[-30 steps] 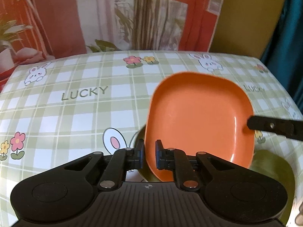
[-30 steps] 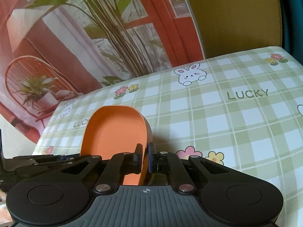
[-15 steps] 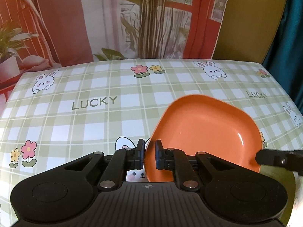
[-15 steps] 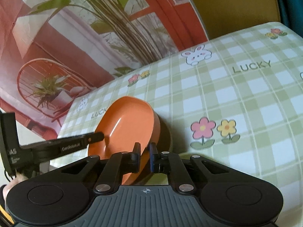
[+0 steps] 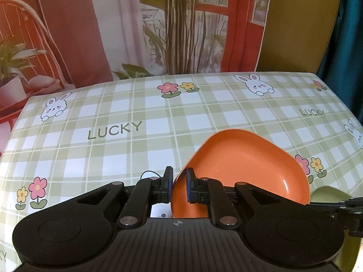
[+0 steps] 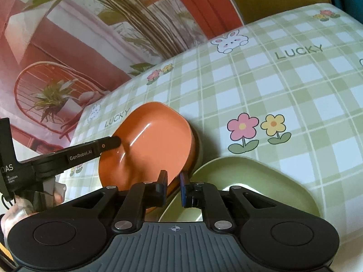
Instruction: Organize plates and bowls
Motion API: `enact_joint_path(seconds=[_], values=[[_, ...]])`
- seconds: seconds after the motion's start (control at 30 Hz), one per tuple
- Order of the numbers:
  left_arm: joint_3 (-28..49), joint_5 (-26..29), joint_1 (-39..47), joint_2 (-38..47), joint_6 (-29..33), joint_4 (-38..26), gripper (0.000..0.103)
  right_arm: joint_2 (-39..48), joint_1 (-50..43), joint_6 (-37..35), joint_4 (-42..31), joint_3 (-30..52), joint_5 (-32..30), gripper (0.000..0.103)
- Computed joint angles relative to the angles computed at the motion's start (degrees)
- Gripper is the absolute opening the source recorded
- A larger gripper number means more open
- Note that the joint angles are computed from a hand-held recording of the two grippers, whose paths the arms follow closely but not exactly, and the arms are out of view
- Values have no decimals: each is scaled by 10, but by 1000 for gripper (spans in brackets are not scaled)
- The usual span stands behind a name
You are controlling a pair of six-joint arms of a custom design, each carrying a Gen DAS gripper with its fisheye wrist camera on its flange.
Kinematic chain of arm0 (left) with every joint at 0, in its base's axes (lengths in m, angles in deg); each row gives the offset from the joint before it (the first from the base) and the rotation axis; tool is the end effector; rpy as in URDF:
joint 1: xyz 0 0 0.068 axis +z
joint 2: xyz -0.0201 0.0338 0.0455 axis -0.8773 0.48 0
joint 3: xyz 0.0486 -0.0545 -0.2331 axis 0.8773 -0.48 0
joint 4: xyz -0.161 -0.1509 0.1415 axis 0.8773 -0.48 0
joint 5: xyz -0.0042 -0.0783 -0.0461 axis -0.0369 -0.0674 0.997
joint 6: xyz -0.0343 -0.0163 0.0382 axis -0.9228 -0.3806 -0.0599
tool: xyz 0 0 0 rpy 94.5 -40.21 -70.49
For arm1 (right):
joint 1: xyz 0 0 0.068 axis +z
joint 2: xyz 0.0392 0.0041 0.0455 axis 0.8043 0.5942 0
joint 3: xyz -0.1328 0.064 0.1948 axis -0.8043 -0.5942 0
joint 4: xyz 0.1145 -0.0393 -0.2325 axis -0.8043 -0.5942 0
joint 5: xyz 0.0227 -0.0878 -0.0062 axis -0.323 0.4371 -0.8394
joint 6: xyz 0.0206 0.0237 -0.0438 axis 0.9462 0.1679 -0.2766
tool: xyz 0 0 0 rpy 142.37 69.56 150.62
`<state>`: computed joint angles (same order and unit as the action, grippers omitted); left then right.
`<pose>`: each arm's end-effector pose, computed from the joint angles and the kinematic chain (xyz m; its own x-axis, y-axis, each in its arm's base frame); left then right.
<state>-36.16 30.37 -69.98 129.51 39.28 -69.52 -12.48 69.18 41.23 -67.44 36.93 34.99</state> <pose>0.1619 -0.0195 0.1109 -0.7667 -0.0165 -0.6418 -0.0453 0.9986 0.0285 0.1492 0.0571 0.1173 -0.8873 0.1500 -0.4361 -0.1350 0.8197 0.5566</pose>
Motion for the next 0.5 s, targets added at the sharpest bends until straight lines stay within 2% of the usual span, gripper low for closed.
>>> enact_joint_path(seconds=[0.1,0.17,0.3,0.33,0.37,0.5], values=[[-2,0,5,4,-1,6,17,-23,30,-13,-15,2,47,14],[-5,2,11,-20,-8,-5,19,-39,36,-15,-29,2,53,17],[-6,-9,8,-91,-14,-53,21,-76,22,-40,-57,0,54,19],[-7,-13,4,-113,-18,-68,25,-93,19,-50,-69,-1,59,19],[-7,-17,-1,-133,-25,-83,30,-103,17,-60,-77,0,63,19],[-4,-49,-50,-208,-77,-144,32,-146,2,-106,-110,5,79,19]])
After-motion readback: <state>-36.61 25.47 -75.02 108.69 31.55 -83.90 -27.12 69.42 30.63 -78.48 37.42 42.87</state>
